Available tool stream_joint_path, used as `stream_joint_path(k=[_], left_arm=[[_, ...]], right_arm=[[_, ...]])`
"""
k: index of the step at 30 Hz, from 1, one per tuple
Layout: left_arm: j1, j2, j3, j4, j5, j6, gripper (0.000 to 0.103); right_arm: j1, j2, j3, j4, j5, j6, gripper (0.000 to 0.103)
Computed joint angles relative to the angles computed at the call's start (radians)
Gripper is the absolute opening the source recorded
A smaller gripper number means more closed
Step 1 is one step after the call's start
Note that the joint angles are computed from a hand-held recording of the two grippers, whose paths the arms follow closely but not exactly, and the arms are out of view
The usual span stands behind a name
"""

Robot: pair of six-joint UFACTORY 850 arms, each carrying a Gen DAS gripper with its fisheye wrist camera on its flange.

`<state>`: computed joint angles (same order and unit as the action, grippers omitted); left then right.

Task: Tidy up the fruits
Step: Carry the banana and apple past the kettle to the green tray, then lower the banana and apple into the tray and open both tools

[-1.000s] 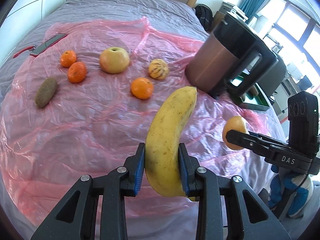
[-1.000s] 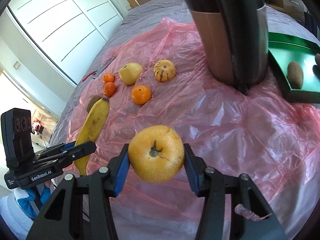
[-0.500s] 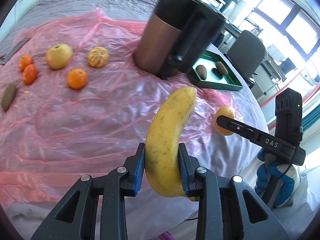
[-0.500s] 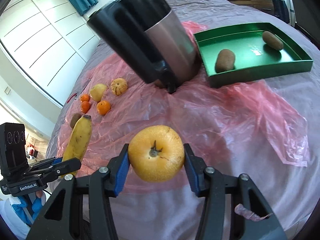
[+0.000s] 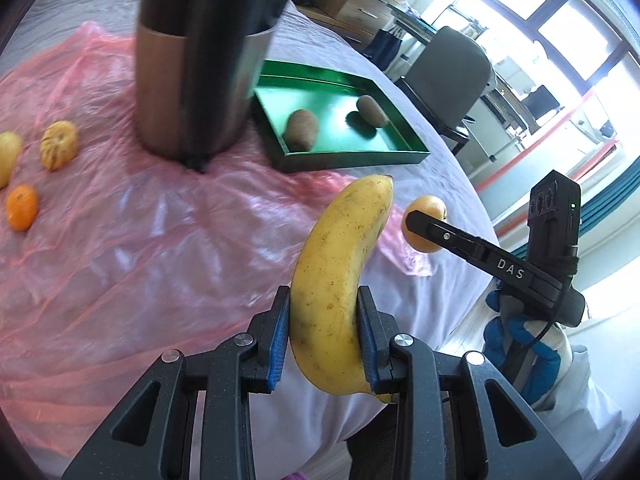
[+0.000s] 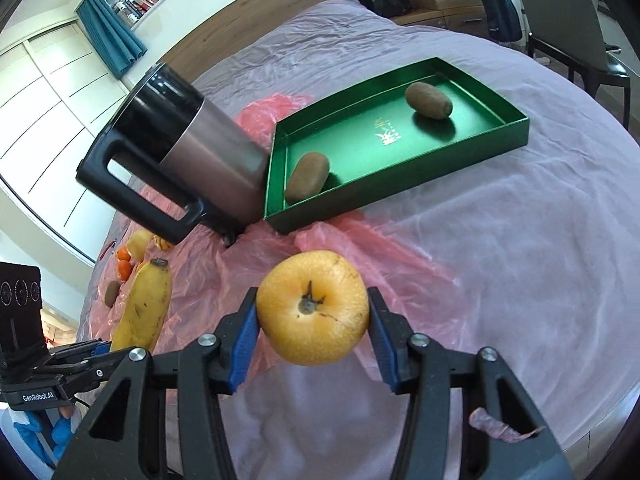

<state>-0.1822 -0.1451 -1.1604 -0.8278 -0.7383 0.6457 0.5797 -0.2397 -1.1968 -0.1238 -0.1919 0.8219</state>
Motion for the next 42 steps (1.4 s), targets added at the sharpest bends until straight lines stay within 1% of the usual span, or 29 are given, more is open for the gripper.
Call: stream_joint_path(k=[5,8,13,15,19,24,28,30,33,35,37,42], left_arm=[[-0.05,-0.089,-0.111,0.005,-0.002,-0.038,0.027],[-0.073,-0.147,-0.188,0.006,0.001,-0.06,0.027],[-0.112,-0.259,-0.339,0.048,0.02,-0.124,0.027],[-0.127,-0.311,-0.407,0.075,0.028,-0.156,0.027],[-0.149,-0.41,-0.538,0.138,0.036,-0.231,0.027],[-0.174,-0.546,-0.727,0.304,0.048,-0.403,0.027],[-0.18,-0.629,-0.837,0.441,0.05,-0.536,0.027],[-0.186,-0.662,-0.878,0.539,0.051,-0.614,0.027],[-0.193,-0.717,-0.946,0.672,0.031,-0.718,0.027],[-0.191,-0.745,-0.976,0.721,0.019,-0.757,0.027],[-0.19,-0.769,-1.011,0.755,0.01,-0.785,0.027],[-0.193,-0.827,-1.089,0.824,-0.024,-0.83,0.028]], right_arm=[[-0.056,-0.009,0.0,0.045,0.026,-0.059,0.026],[-0.087,-0.027,-0.021,0.084,0.034,-0.109,0.026],[-0.142,-0.067,-0.067,0.117,0.034,-0.177,0.026],[-0.162,-0.081,-0.086,0.102,0.031,-0.176,0.026],[-0.2,-0.123,-0.148,-0.001,0.003,-0.124,0.026],[-0.23,-0.19,-0.233,-0.092,-0.051,-0.101,0.026],[-0.245,-0.256,-0.306,-0.148,-0.108,-0.11,0.026],[-0.25,-0.278,-0.327,-0.149,-0.121,-0.127,0.026],[-0.256,-0.309,-0.351,-0.16,-0.131,-0.136,0.026],[-0.26,-0.324,-0.363,-0.169,-0.137,-0.142,0.026],[-0.258,-0.34,-0.378,-0.231,-0.15,-0.103,0.026],[-0.259,-0.351,-0.385,-0.307,-0.137,-0.045,0.027]])
